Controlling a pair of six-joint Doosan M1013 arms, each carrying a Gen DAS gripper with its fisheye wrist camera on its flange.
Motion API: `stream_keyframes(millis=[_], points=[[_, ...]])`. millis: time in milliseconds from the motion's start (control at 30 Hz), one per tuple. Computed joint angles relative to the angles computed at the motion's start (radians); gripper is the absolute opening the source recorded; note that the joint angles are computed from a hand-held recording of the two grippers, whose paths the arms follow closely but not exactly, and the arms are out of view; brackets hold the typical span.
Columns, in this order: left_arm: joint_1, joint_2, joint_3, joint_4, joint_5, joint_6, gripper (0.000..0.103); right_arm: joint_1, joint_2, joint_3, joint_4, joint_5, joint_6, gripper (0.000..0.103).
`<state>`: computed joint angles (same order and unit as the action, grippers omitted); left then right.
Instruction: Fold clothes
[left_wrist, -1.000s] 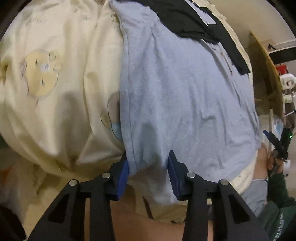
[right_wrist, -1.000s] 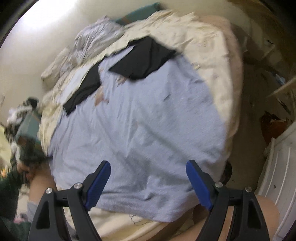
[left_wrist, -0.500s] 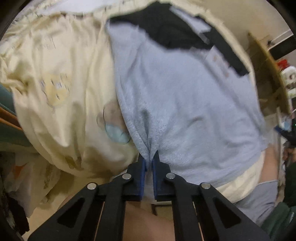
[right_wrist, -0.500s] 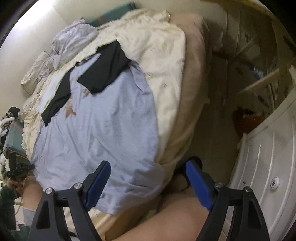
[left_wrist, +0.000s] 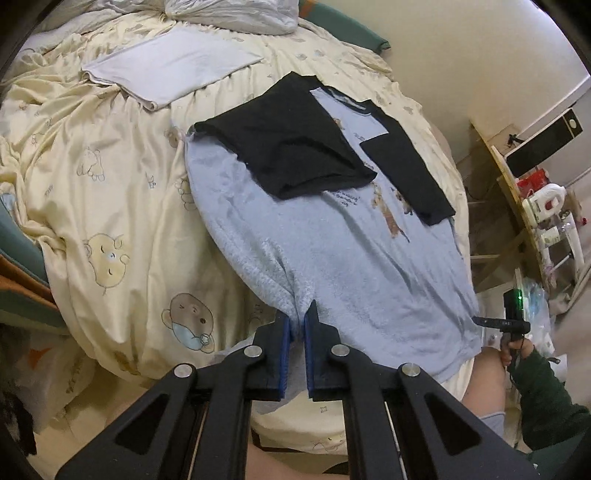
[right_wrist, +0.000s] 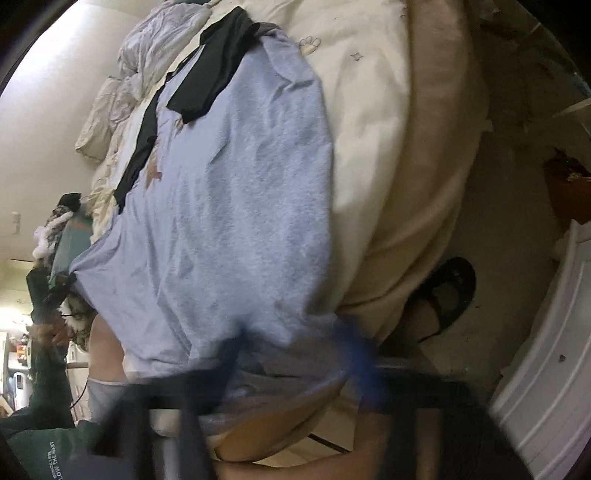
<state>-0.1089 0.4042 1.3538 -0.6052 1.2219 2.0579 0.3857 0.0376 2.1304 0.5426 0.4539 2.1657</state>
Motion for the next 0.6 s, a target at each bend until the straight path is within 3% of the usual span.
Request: stream_keyframes(millis=[67, 167, 300, 533, 600], points=[[0.0, -0.002, 0.004, 0.002, -0.002, -0.009, 0.006, 0.017, -0.004, -0.013, -0.088, 0.004, 0.057, 0.008], [0.008, -0.01, 0.01, -0.007, -0.003, -0.027, 0.006, 0.05, -0.035, -0.024, -0.254, -0.009, 0.199, 0.007], [0.022, -0.012, 0.002, -0.037, -0.006, -0.033, 0.006, 0.065, -0.082, -0.056, -0.336, 0.01, 0.267, 0.007], [0.043, 0.001, -0.032, -0.18, -0.005, -0.016, 0.006, 0.045, -0.109, -0.151, -0.473, 0.026, 0.315, 0.007], [0.049, 0.012, -0.052, -0.222, -0.011, -0.022, 0.006, 0.033, -0.125, -0.156, -0.54, -0.016, 0.369, 0.007]])
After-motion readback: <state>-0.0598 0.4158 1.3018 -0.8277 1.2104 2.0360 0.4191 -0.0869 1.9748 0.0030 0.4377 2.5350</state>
